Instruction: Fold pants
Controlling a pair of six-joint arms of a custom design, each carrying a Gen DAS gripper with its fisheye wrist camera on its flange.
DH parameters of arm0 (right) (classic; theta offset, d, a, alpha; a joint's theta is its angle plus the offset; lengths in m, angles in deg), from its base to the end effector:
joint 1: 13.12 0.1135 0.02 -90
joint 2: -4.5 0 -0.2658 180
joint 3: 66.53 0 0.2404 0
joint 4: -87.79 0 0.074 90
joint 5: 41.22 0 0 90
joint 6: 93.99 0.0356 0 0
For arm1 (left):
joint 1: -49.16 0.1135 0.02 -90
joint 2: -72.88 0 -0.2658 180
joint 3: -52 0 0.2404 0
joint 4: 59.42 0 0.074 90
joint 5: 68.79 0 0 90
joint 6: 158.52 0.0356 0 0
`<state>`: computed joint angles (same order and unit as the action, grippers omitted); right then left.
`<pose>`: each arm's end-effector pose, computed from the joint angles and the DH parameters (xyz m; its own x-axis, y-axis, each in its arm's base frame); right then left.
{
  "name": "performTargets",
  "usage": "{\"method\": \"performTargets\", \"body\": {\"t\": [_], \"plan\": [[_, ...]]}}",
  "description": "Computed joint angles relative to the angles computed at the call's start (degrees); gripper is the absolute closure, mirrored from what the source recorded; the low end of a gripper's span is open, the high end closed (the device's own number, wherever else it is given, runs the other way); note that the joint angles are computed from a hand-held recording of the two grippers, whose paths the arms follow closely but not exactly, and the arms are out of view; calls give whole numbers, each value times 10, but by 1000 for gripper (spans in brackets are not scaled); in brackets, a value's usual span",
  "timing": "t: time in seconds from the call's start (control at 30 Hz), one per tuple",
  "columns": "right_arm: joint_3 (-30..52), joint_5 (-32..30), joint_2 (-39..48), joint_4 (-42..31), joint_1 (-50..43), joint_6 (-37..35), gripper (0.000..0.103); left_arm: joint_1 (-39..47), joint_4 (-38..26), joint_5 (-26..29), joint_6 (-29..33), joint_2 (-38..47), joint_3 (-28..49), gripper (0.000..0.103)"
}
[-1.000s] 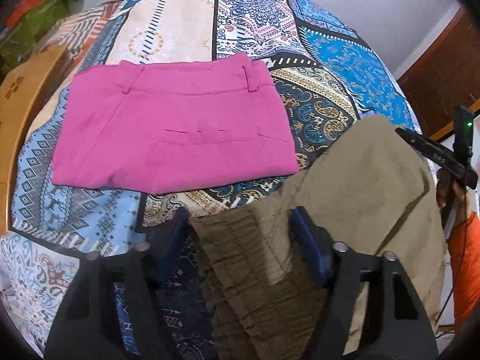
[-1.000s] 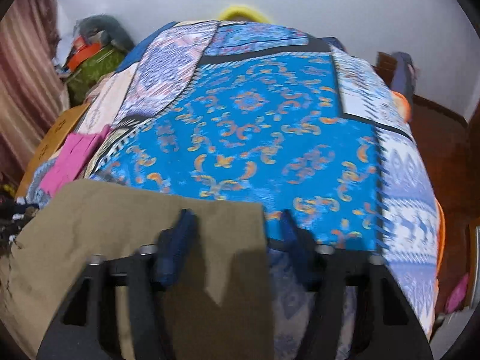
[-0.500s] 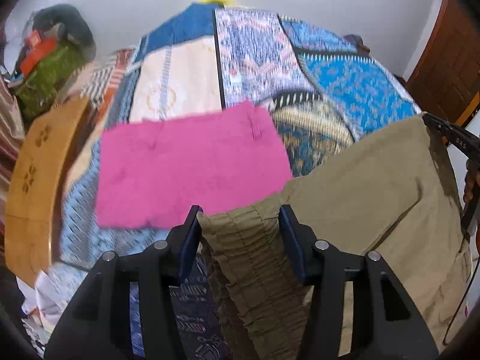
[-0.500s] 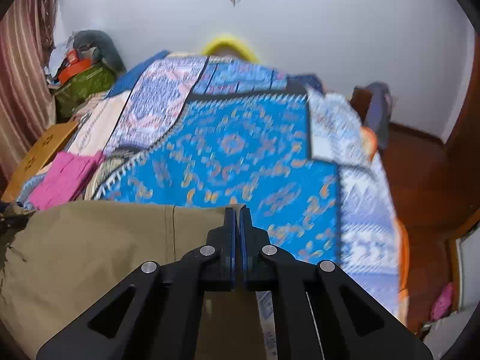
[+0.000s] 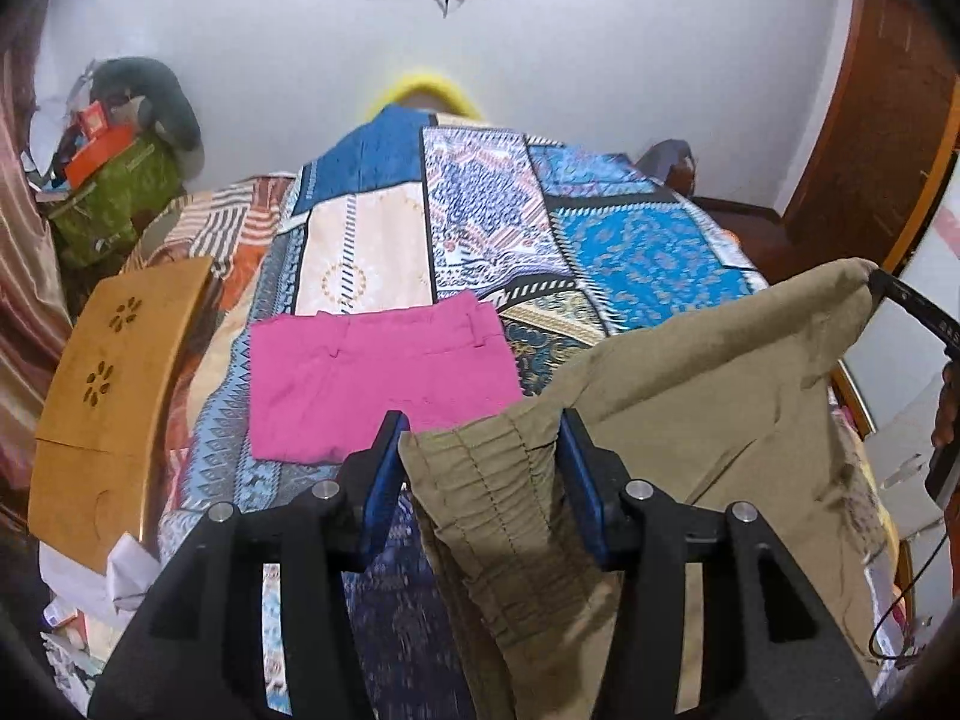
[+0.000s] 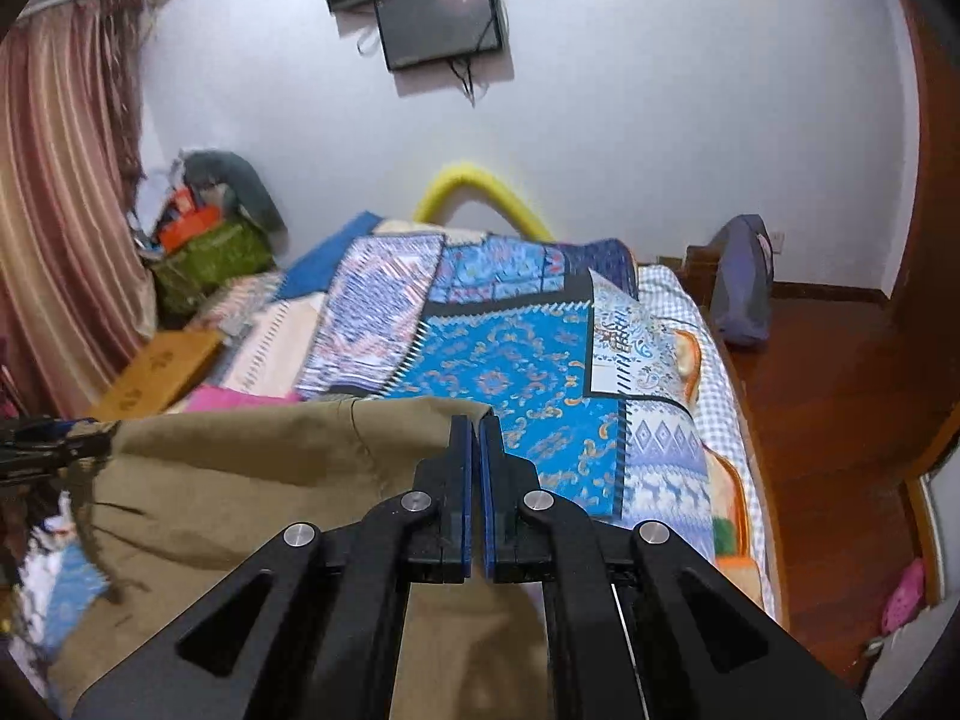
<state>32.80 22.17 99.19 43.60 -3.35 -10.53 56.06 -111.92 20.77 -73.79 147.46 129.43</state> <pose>0.3550 0.0773 0.3305 -0.5674 -0.2010 -0.7985 -0.5604 0.8048 0.1955 0.2585 0.0316 0.2982 -0.7419 -0.1823 -0.6453 -0.1940 0.9795 -0.0536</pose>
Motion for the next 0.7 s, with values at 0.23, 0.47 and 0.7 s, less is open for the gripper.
{"method": "performTargets", "body": {"t": [0.23, 0.47, 0.7], "plan": [[-90, -72, -154, -71, -70, -36, 101, -46, -88, -11, -22, -135, -26, 53], [-154, -111, -272, -166, -144, -131, 101, -209, -175, -125, -88, -279, -76, 53], [-245, -181, -358, -268, -268, -233, 101, -537, -320, -316, -356, -352, -128, 53]]}}
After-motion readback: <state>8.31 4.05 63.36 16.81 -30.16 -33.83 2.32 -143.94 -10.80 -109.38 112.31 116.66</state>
